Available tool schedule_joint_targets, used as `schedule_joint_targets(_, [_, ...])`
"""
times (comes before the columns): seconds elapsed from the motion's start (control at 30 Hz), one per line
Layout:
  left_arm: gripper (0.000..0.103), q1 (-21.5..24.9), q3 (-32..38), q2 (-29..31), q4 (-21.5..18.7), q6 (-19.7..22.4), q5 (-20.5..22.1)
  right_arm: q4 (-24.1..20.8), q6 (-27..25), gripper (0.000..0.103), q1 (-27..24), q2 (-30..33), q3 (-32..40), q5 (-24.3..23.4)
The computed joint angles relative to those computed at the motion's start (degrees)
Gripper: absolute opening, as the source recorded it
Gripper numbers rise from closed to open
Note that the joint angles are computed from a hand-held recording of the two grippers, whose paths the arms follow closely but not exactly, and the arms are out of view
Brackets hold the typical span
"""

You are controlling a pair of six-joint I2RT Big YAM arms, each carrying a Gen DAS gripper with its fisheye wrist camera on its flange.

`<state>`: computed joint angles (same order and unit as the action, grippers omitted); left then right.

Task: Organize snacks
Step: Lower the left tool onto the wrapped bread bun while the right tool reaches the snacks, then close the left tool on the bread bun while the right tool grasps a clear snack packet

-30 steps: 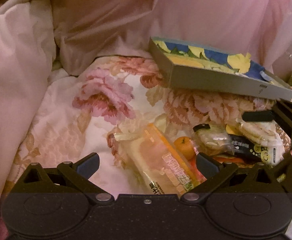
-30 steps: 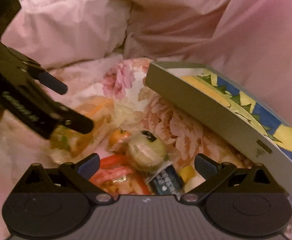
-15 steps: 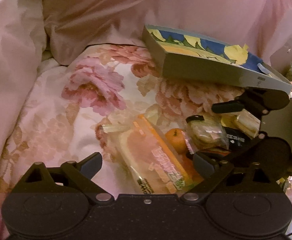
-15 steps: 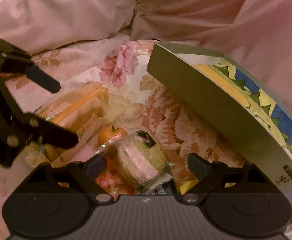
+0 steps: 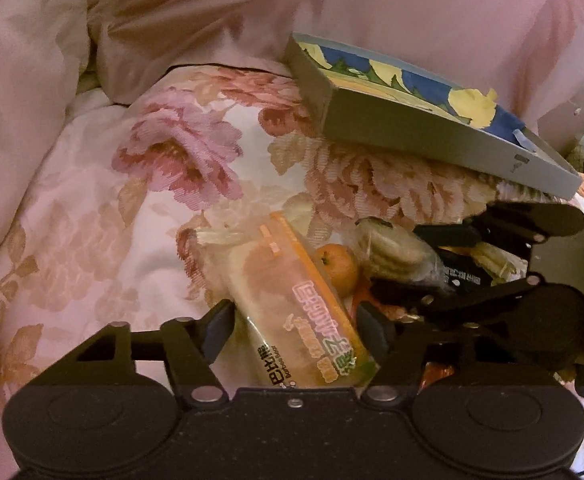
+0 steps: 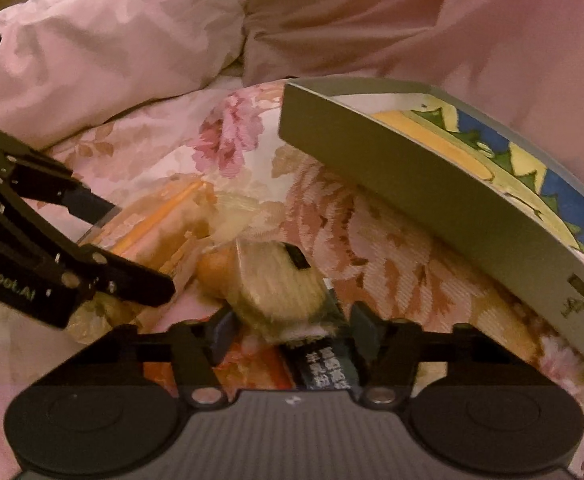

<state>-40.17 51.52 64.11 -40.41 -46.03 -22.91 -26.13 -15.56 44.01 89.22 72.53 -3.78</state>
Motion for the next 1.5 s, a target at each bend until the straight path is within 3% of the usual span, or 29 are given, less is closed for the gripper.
schedule_joint_targets(0.1, [0.063,0.22,0.07,-0.19,-0.44,-1.86,0.94,1.10,2.15,0.044,0.09,-0.82,-1.31,1.12])
schedule_joint_targets(0.17, [0.061,0.27,0.50,-0.07,-1.26,-2.85,1.43,1.94,4.05,0.044,0.05,-1.43,-2.22,1.00])
schedule_joint_targets(0.3, [0.059,0.58,0.66,-0.26,-1.88,-3.93,2.31,2.54,2.82,0.052,0.91,-1.57,-2.48,3.36])
schedule_joint_targets(0.43, [0.058,0.64,0.73,-0.25,-2.08,-3.85,2.43,4.65,0.20,0.066,1.92,-1.55,-2.87,5.95])
schedule_joint_targets(0.53, [0.058,0.57,0.83,-0.24,-2.34,-4.01,2.44,6.13,-1.31,0.067,2.77,-1.18,-2.91,7.07])
schedule_joint_targets(0.6, [0.058,0.55,0.99,-0.15,-2.57,-4.14,2.42,6.83,-1.56,0.063,3.19,-0.83,-2.93,7.35])
schedule_joint_targets(0.67, [0.057,0.51,1.12,-0.05,-2.73,-4.29,2.39,7.46,-1.54,0.043,3.51,-0.69,-3.34,7.58])
schedule_joint_targets(0.83, [0.055,0.07,1.11,-0.01,-2.75,-4.48,1.81,9.99,-0.48,0.026,3.77,-1.72,-5.54,8.64])
schedule_joint_targets(1.13, [0.053,-2.51,1.40,-0.63,-4.08,-6.69,0.20,14.57,5.89,0.020,4.28,-6.17,-10.72,10.58])
schedule_joint_targets(1.37, [0.053,-5.26,1.48,-2.01,-5.74,-11.77,0.02,15.17,10.56,0.020,4.75,-9.57,-13.83,10.38])
schedule_joint_targets(1.5, [0.051,-7.47,1.08,-2.89,-6.10,-14.44,-0.76,17.96,13.06,0.020,5.37,-12.32,-17.02,11.61])
